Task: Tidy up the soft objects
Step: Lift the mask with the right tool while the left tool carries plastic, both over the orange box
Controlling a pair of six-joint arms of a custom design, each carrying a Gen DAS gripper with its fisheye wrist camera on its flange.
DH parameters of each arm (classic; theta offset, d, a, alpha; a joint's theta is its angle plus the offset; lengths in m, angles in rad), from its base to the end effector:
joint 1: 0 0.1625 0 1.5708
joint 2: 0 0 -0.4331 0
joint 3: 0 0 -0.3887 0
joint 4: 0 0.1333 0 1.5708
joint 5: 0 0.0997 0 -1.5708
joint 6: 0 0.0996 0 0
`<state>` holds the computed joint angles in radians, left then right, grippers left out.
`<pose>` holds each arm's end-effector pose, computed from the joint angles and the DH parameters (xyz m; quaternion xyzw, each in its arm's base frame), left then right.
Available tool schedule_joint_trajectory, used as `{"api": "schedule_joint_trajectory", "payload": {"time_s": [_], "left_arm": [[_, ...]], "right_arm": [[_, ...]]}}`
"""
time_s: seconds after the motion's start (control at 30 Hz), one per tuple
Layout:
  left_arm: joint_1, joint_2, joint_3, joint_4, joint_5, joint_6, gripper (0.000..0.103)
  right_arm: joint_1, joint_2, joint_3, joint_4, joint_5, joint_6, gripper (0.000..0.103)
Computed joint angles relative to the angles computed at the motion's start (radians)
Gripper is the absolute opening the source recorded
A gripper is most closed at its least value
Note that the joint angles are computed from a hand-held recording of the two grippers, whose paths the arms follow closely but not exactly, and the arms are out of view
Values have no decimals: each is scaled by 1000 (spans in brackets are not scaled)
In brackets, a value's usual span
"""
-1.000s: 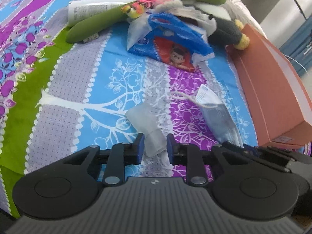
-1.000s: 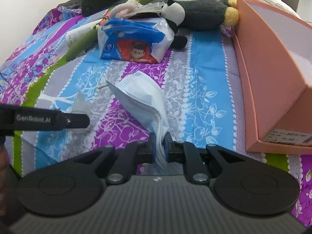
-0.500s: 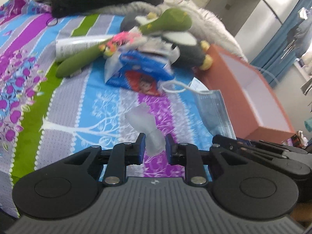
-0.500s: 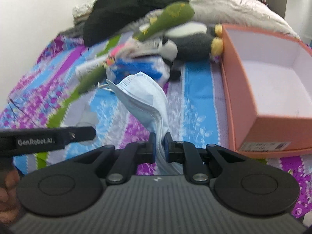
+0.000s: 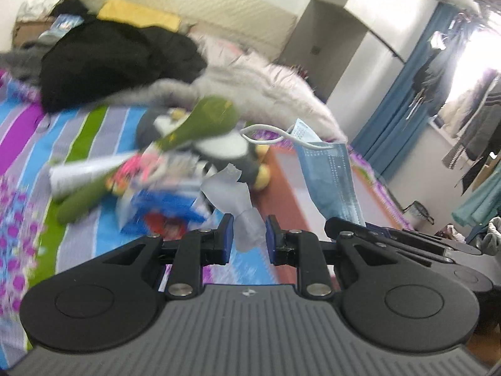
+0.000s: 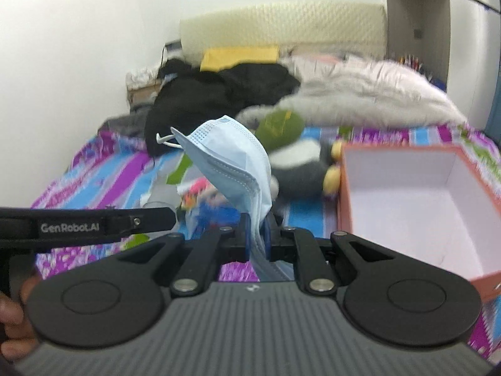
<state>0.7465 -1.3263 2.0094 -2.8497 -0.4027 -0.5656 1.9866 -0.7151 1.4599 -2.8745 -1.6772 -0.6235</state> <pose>-0.2222 -0.5120 0.3610 -0.0576 0.8117 -0.5256 0.2481 0.4151 -0.6364 0.1519 0.4639 -0.8404 0.2687 0.0794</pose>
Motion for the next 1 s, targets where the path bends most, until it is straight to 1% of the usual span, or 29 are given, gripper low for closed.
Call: {"api": "schedule_joint_trajectory", "payload": {"time_s": [0.07, 0.17, 0.27, 0.33, 0.4, 0.53, 0.57, 0.6, 0.67, 0.73, 0.77, 0.83, 0.93, 1.0], "left_arm": [[2, 33, -51, -45, -8, 84, 25], [11, 91, -141, -110, -37, 205, 25], [28, 148, -232, -133, -78, 276, 26], [45, 186, -297, -119, -114, 304, 26], [64, 227, -366, -84, -154, 310, 26], [104, 315, -504, 13, -218, 331, 26], [116, 342, -547, 55, -235, 326, 26], [129, 365, -576, 74, -253, 329, 26], [154, 421, -643, 100, -285, 366, 26], [179, 478, -723, 187, -289, 350, 26], [191, 507, -767, 232, -308, 339, 26], [214, 548, -823, 276, -345, 348, 26], [240, 615, -927, 397, -376, 315, 26], [254, 658, -996, 467, -403, 307, 27]], "right_arm": [[2, 3, -25, -17, 7, -7, 13], [1, 10, -66, -39, 15, -18, 13], [-8, 21, -117, -46, 22, -19, 13], [-16, 31, -155, -40, 20, -18, 13], [-25, 44, -197, -23, 7, -15, 13], [-53, 82, -304, 71, -36, 26, 13], [-60, 95, -336, 105, -48, 34, 13], [-69, 109, -369, 139, -64, 40, 13], [-81, 134, -415, 166, -105, 49, 13], [-98, 161, -465, 208, -141, 73, 13], [-106, 172, -487, 229, -154, 88, 13], [-126, 201, -547, 296, -174, 119, 13], [-151, 246, -635, 386, -201, 154, 13], [-163, 275, -684, 422, -231, 156, 13]]}}
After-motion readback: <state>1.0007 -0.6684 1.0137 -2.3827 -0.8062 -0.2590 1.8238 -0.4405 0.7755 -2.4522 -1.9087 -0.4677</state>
